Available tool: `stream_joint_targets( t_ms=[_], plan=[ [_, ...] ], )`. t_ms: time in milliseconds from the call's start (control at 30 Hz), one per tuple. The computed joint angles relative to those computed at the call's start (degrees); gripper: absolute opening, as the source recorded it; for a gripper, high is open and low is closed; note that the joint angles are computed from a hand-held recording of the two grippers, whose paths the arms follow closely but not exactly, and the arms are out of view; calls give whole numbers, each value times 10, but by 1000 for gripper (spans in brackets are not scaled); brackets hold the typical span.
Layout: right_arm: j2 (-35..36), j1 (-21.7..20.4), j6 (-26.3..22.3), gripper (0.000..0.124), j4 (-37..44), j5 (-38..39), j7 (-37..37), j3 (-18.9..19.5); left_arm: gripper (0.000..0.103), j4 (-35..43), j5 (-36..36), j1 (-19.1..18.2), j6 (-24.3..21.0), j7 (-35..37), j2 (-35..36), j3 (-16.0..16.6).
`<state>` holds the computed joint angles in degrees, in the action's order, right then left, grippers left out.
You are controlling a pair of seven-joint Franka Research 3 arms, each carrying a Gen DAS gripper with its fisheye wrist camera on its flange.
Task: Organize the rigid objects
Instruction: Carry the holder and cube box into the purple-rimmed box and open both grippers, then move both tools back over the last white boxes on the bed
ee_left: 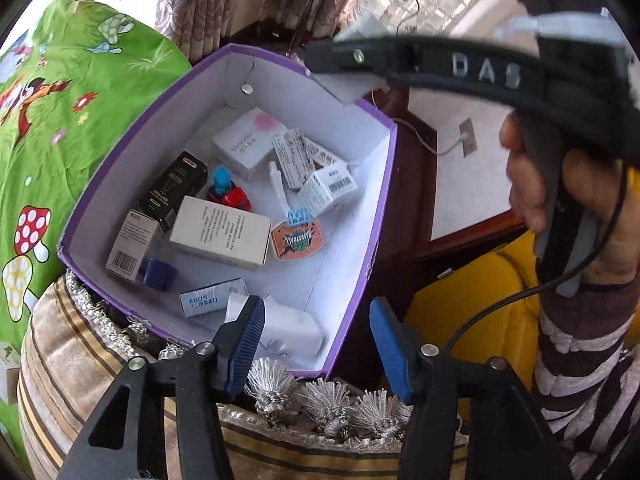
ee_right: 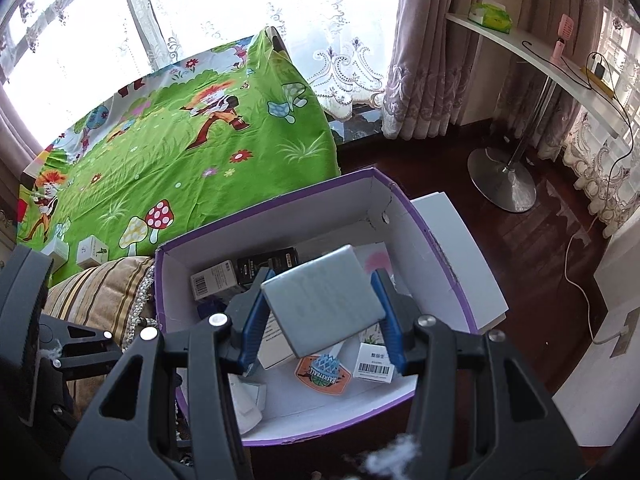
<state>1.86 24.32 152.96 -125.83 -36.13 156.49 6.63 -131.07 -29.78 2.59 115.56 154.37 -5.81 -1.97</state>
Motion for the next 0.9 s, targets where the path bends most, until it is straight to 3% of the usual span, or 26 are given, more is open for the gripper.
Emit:
stream_joint_targets(
  t_ms=[167,433,633,833,900],
  plan=[
    [5,-2,7,54,0,6,-1,-4,56,15,-41,20,19,-1,4,18],
    [48,-1,6,54,36,39,-35,-19,56,59,-123,86,8,-25,42,46],
    [119,3,3,54,100,106,-109,-41,56,74,-158,124,-2,-33,57,49],
    [188,13,14,54,160,165,-156,-70,56,84,-169,143,-3,-42,70,45],
    [209,18,-3,56,184,184,-173,-78,56,85,-171,146,-6,-41,70,43]
  ],
)
